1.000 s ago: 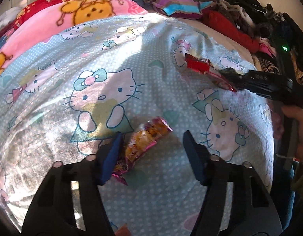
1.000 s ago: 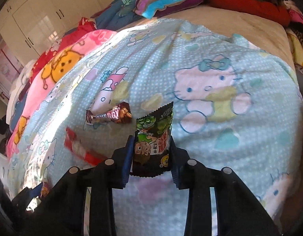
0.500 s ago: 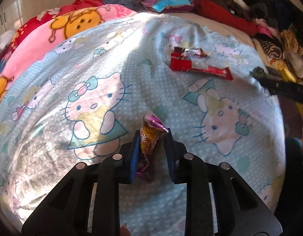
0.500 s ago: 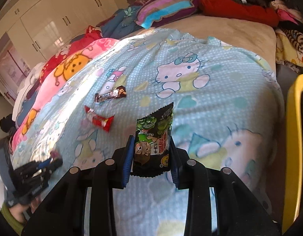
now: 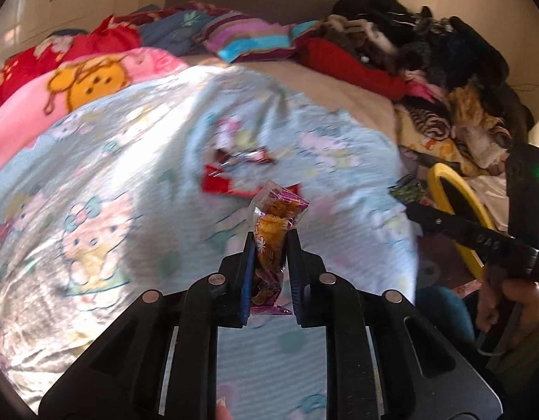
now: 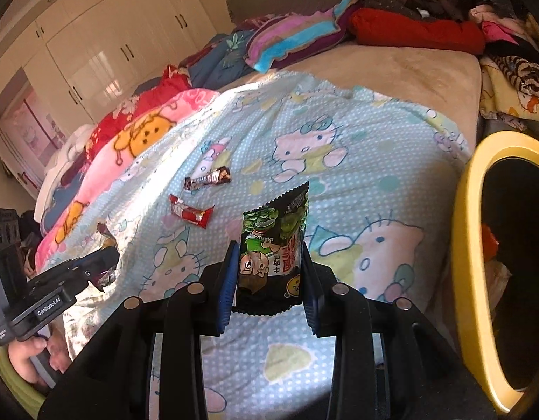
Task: Collect trash
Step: 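Carry the orange wrapper and green packet over the yellow bin with both tools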
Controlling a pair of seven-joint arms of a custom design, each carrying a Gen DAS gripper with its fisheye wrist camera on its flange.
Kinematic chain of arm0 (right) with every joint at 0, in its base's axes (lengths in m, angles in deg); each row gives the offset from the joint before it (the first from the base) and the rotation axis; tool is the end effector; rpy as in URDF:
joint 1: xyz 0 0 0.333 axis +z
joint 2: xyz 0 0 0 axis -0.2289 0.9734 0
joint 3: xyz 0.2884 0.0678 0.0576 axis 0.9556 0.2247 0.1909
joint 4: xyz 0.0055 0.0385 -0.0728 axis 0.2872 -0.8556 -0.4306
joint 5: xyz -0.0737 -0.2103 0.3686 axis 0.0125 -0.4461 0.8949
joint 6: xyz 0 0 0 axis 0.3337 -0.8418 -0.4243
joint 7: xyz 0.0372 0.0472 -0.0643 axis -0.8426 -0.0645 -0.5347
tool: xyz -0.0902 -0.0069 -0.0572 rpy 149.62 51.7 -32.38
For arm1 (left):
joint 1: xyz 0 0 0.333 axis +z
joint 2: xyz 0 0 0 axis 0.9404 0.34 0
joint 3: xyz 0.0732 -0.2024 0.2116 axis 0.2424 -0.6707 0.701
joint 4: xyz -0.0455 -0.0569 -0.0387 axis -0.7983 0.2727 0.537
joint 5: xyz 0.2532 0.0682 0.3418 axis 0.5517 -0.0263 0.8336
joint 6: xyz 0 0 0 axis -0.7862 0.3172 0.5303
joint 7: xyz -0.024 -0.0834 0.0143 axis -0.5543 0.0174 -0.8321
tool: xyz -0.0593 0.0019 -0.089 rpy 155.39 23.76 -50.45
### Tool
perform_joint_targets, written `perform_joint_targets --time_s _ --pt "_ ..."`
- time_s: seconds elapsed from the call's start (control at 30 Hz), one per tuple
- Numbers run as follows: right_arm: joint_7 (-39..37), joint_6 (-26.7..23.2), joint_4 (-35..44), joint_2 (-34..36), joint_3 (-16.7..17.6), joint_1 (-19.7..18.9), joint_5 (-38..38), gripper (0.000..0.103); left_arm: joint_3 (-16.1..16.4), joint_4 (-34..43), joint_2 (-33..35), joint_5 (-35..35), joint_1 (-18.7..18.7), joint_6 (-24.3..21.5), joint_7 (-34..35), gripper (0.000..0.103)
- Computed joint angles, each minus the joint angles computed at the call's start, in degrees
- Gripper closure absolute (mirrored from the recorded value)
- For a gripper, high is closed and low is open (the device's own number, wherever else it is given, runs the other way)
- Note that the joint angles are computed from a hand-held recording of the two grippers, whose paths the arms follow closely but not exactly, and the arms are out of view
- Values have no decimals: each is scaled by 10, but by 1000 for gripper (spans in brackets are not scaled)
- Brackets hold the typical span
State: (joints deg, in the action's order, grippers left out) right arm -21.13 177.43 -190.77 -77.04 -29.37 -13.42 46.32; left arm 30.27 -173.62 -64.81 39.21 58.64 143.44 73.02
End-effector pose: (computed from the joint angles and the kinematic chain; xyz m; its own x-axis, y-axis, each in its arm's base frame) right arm 0.6297 0.0070 0.5086 0.6597 -0.6503 -0.3766 -0.7035 -0.3583 -0.6137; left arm 0.4562 -0.2809 0.5105 0.3431 -0.9147 0.2133 -0.6250 -0.3919 -0.6751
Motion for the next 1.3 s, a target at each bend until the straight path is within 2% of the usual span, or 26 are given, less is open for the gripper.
perform_joint_targets --time_s 0.2,0.57,1.0,1.3 --pt "-4 -10 19 4 -8 -14 21 72 -6 52 39 27 -1 12 -2 91" --pt "4 -19 56 23 -16 -43 40 72 -4 126 95 71 -22 6 9 91" --pt "29 -3 99 56 -22 -81 48 72 10 214 173 94 -59 18 38 91" --pt "60 11 148 100 -19 -115 46 72 25 297 246 92 -99 19 86 91"
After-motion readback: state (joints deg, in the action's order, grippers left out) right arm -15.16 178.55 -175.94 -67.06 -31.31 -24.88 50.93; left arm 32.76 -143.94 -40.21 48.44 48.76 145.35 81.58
